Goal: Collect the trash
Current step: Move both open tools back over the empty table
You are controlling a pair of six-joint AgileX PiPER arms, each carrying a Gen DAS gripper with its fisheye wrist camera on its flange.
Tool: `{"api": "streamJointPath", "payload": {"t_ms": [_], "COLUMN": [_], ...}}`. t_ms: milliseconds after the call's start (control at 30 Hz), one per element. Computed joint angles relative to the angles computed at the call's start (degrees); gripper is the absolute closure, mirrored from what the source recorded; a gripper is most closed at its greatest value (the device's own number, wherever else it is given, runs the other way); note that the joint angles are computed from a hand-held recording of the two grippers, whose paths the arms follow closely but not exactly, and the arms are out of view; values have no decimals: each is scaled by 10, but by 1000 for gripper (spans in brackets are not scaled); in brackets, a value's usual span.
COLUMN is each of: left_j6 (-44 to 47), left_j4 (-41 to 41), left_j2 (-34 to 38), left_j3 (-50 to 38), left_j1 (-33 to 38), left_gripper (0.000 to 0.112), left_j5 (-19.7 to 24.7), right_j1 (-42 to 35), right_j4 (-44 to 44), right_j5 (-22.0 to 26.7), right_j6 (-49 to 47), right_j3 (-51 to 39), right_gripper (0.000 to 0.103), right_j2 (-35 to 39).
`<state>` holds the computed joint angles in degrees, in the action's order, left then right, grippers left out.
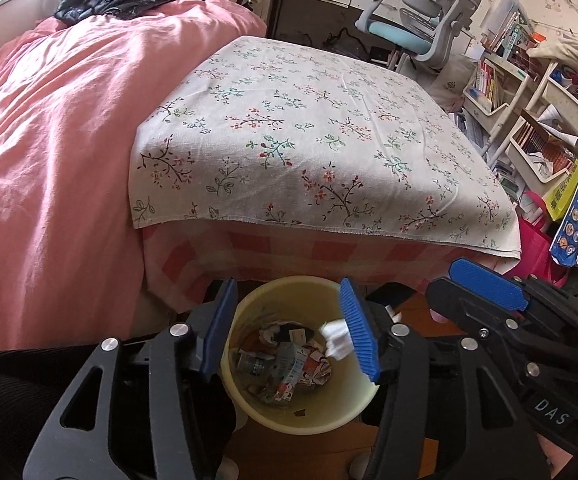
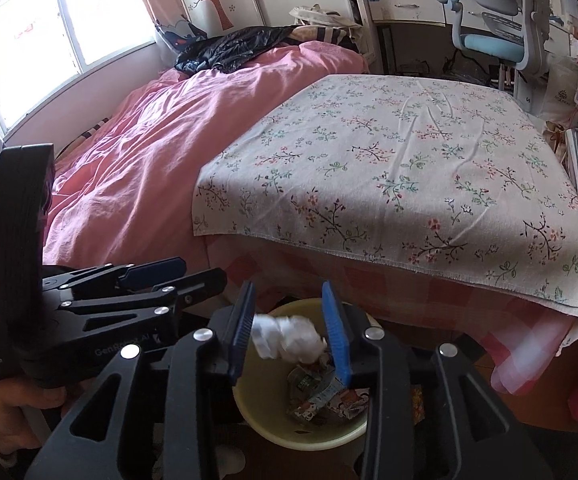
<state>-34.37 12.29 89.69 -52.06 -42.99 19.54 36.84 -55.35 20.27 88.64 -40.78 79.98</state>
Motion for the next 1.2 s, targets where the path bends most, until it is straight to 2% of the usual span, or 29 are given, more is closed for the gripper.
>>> {"api": "streamJointPath", "payload": {"t_ms": [133,267,300,367,400,467,633,667,767,867,1067,1200], "left_j6": [-68,-189,-228,-291,-319,-343,-278,-264,-219,-190,-100,-35], "left_j4": [67,189,232,304,336,370,352,342,303,290,260,201], "left_j2": [-4,-15,-19,-27,-29,-28,16,30,76,129,233,300], "left_j3": [0,-5,-10,-20,-28,-53,-167,-196,-285,-374,-529,-629], "left_j1": [-7,-23,-29,-37,-39,-37,-12,-6,10,16,18,26], "left_gripper": [47,33,31,23,21,17,17,17,17,17,17,17], "left_j5": [5,18,26,37,44,54,73,78,93,108,134,164], "right_j1": [1,0,2,17,25,27,-2,-14,-81,-121,-166,-185], "right_j4": [-3,-15,-19,-46,-57,-77,-123,-131,-111,-114,-137,-139], "right_j5": [11,30,47,114,153,213,299,301,239,207,154,137], "right_j6": [11,29,33,55,64,74,53,45,-3,-27,-7,-3], "right_j3": [4,3,-2,-21,-31,-50,-107,-118,-152,-187,-219,-234], "right_gripper": [57,47,44,28,24,10,8,8,8,8,8,8], "right_j2": [-8,-14,-13,-11,-11,-12,0,2,6,27,71,90]}}
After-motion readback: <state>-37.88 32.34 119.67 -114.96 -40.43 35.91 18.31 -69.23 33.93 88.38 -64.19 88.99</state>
